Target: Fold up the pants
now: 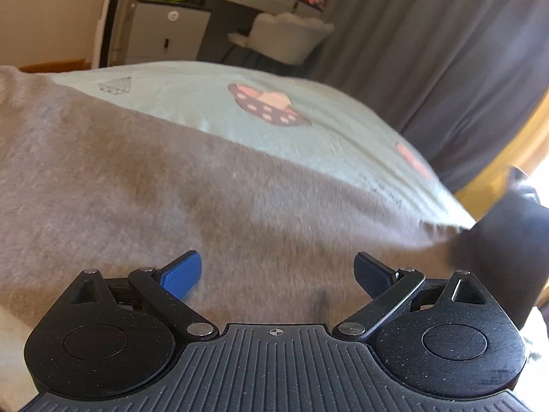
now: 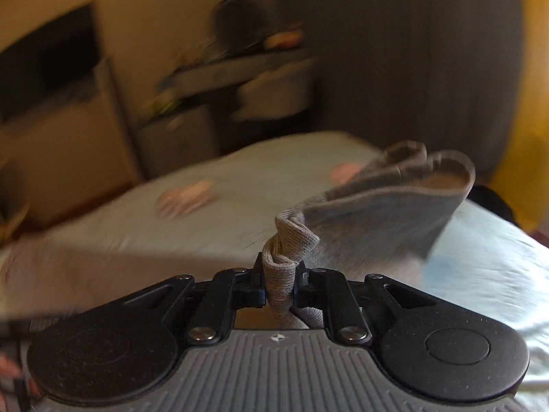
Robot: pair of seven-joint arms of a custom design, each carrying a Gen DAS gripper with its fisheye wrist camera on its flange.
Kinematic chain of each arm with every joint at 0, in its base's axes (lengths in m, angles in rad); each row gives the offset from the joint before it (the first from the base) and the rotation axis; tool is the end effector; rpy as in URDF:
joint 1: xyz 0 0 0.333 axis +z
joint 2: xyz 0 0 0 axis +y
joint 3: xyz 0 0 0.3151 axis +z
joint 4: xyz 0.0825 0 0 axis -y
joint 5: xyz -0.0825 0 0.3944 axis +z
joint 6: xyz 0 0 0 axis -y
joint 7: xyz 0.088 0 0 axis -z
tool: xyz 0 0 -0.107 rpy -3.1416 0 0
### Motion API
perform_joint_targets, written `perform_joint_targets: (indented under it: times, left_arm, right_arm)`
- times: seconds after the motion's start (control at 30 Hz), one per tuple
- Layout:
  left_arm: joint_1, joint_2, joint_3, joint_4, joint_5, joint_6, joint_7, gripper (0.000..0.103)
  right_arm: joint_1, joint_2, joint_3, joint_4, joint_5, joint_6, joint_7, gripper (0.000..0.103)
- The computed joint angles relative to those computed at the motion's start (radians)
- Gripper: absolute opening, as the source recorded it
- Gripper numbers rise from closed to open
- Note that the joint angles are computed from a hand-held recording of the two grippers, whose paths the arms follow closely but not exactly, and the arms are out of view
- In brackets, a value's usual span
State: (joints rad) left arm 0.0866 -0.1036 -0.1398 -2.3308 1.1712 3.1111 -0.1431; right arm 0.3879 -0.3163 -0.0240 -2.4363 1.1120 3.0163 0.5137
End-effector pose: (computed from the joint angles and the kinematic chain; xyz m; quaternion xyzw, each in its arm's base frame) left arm 0.5144 -0.1067 0.4371 -0.7733 0.4603 -0.3759 0.2210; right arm 0.4695 0.1073 0.4889 -0.7293 0.5003 -0.2085 0.4175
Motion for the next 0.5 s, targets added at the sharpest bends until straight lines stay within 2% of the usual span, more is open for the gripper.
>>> perform_joint_targets:
  times: [0.03,0.1,0.13,0.17,0.23,0.3,0.33,0.43,0.5]
  left_arm:
    - [0.016,-0.008,-0.009,0.003,0.062,-0.002,-0.064,0.1]
    - [0.025,-0.021,-0.012,0.006,0.131,-0.012,-0.125,0.1]
    - [0.028,-0.025,-0.011,0.005,0.157,-0.012,-0.147,0.1]
    - [0.031,-0.027,-0.007,0.007,0.184,-0.001,-0.172,0.1]
    - [0.033,-0.023,0.004,0.007,0.198,0.027,-0.194,0.1]
    - [0.036,-0.014,0.012,0.01,0.201,0.053,-0.2,0.1]
    - [0.03,-0.008,0.019,0.008,0.164,0.062,-0.162,0.1]
    - [0.027,0.01,0.025,0.012,0.11,0.099,-0.09,0.1]
    - [0.02,0.018,0.028,0.011,0.062,0.124,-0.018,0.1]
  right_arm:
    - [0.0,0.008,0.027,-0.01,-0.046,-0.032,0.018,0.015]
    - [-0.034,0.034,0.087,-0.019,-0.193,-0.14,0.144,0.027]
    - [-0.045,0.049,0.107,-0.019,-0.252,-0.185,0.209,0.043]
    - [-0.052,0.057,0.128,-0.026,-0.306,-0.205,0.27,0.05]
    - [-0.017,0.047,0.123,-0.052,-0.281,-0.168,0.267,0.051]
    - [0.012,0.023,0.085,-0.065,-0.197,-0.149,0.253,0.054]
    - [0.021,0.009,0.066,-0.073,-0.142,-0.125,0.251,0.057]
    - [-0.036,0.011,0.078,-0.086,-0.129,-0.007,0.401,0.058]
    - [-0.11,0.021,0.092,-0.098,-0.211,-0.013,0.54,0.05]
